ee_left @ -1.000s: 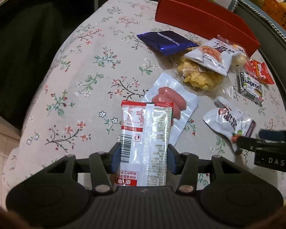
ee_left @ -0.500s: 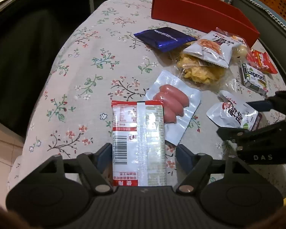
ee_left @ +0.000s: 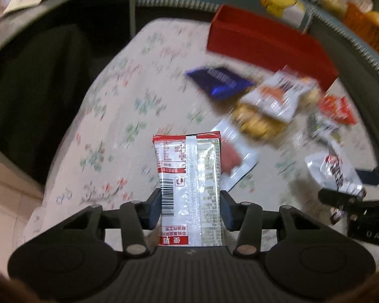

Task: Organize snacks
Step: 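Carry both packs over the red box and open both grippers to drop them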

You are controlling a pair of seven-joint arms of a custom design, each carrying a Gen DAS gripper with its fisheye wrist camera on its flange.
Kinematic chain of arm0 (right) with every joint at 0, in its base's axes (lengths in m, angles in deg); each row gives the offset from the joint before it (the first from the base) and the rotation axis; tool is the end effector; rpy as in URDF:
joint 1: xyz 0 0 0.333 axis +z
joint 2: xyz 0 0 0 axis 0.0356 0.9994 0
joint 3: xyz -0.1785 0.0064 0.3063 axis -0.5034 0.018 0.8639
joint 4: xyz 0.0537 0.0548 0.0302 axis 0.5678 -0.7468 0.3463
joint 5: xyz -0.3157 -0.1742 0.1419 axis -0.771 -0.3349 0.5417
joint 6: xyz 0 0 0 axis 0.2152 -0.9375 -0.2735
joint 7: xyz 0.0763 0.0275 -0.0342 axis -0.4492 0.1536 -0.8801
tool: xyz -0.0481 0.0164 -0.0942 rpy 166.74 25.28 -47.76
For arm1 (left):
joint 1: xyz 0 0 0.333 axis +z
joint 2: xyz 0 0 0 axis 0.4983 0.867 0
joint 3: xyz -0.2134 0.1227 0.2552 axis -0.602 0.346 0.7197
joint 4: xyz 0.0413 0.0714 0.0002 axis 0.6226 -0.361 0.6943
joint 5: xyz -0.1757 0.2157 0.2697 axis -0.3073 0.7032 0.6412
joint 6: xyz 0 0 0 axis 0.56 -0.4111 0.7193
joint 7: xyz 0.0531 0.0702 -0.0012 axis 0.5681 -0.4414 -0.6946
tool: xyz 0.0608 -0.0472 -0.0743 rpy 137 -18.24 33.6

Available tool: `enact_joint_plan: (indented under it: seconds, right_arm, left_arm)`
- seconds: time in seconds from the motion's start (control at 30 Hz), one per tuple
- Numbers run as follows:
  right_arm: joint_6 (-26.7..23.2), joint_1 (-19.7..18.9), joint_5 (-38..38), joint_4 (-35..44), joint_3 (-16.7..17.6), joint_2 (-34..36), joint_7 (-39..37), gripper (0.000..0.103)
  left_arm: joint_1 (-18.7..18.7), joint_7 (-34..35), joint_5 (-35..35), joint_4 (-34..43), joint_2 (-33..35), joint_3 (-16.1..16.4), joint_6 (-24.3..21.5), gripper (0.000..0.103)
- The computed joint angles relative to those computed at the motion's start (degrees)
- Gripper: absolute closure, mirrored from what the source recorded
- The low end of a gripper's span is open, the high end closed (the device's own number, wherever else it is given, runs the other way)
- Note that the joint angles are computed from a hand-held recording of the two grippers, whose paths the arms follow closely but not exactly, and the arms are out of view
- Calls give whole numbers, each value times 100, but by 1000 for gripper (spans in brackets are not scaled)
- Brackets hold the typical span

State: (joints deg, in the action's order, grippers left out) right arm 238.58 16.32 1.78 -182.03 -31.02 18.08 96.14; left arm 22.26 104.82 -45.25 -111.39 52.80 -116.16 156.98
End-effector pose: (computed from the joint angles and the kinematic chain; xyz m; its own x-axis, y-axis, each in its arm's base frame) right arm 0.3733 0.2211 0.3911 -0.0725 -0.9970 0.0277 -0.8631 0.0488 -0.5026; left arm 0.4645 -0.2305 0.3374 -0.4506 -0.8779 0.1620 -0.7957 0.3126 -0.5189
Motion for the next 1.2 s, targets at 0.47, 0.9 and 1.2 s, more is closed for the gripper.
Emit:
enact_joint_plan:
  seconds: [0.47, 0.9, 1.2]
  right_arm:
    - [323, -729, -2048, 867, -257, 326, 2150, 39]
    - [222, -762, -2729, 2147, -1298, 1505, 2474, 39]
    - [499, -693, -3087, 2766, -1791, 2235, 2579, 39]
  left_arm:
    - [-999, -95, 258, 1720, 904, 497, 216, 53]
    - [-2314, -2291, 2384, 4794, 2851, 1872, -264, 53]
    - [-2703, -3195, 3370, 6517, 4054, 2354, -523, 52]
